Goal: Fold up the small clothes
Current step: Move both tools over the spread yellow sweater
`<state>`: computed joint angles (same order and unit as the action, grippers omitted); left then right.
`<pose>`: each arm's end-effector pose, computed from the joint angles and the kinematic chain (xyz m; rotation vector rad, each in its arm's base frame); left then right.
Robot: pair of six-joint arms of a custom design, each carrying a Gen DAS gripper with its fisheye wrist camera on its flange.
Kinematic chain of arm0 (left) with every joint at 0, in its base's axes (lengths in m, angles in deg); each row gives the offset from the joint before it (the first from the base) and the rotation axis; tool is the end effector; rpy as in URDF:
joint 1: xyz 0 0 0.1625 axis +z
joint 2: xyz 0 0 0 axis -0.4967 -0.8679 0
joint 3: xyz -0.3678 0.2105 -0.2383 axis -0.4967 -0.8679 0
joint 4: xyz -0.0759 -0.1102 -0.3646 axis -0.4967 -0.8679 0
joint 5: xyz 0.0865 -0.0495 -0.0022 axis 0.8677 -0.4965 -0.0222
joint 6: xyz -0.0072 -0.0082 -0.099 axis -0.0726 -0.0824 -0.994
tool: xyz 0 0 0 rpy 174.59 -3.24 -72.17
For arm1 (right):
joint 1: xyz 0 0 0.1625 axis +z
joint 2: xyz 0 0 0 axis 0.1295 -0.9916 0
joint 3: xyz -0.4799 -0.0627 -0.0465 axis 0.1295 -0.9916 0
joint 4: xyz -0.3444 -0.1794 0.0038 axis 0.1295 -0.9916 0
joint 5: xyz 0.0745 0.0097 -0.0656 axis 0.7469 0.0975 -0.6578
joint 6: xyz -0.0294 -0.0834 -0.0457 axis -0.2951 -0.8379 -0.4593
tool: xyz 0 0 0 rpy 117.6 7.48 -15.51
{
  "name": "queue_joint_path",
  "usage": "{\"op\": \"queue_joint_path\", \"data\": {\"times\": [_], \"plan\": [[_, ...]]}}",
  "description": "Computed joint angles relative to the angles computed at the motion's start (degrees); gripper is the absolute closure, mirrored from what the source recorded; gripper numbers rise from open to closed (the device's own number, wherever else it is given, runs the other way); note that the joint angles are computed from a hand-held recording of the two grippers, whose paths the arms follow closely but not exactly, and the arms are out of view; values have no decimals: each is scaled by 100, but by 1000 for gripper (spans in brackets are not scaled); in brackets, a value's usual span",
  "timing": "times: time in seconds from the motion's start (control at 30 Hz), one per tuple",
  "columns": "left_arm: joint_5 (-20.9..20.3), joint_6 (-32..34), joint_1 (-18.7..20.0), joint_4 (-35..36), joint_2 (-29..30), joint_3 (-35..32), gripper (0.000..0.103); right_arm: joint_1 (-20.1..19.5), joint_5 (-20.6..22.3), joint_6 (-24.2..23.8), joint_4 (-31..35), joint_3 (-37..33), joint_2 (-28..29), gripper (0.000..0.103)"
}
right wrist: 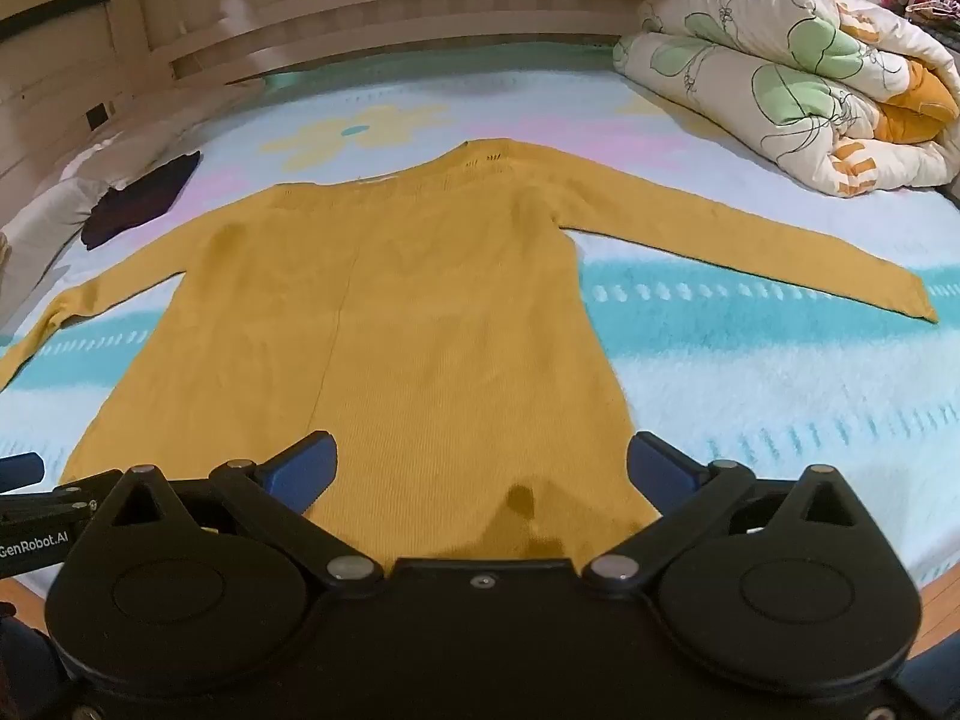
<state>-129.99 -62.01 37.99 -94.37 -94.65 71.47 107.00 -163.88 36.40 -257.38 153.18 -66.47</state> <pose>-0.3097 -0.2491 0.1514 -0.0149 2.0403 -0.9092 0.2281 -0.3221 0.2081 0.5973 -2.3933 0.7685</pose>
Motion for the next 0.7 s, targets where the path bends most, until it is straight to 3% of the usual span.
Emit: {"op": "queue_joint_path", "data": {"times": [0.7], "plan": [[-59, 7, 28, -346, 87, 54, 22, 8, -9, 27, 17, -5, 33, 1]]}}
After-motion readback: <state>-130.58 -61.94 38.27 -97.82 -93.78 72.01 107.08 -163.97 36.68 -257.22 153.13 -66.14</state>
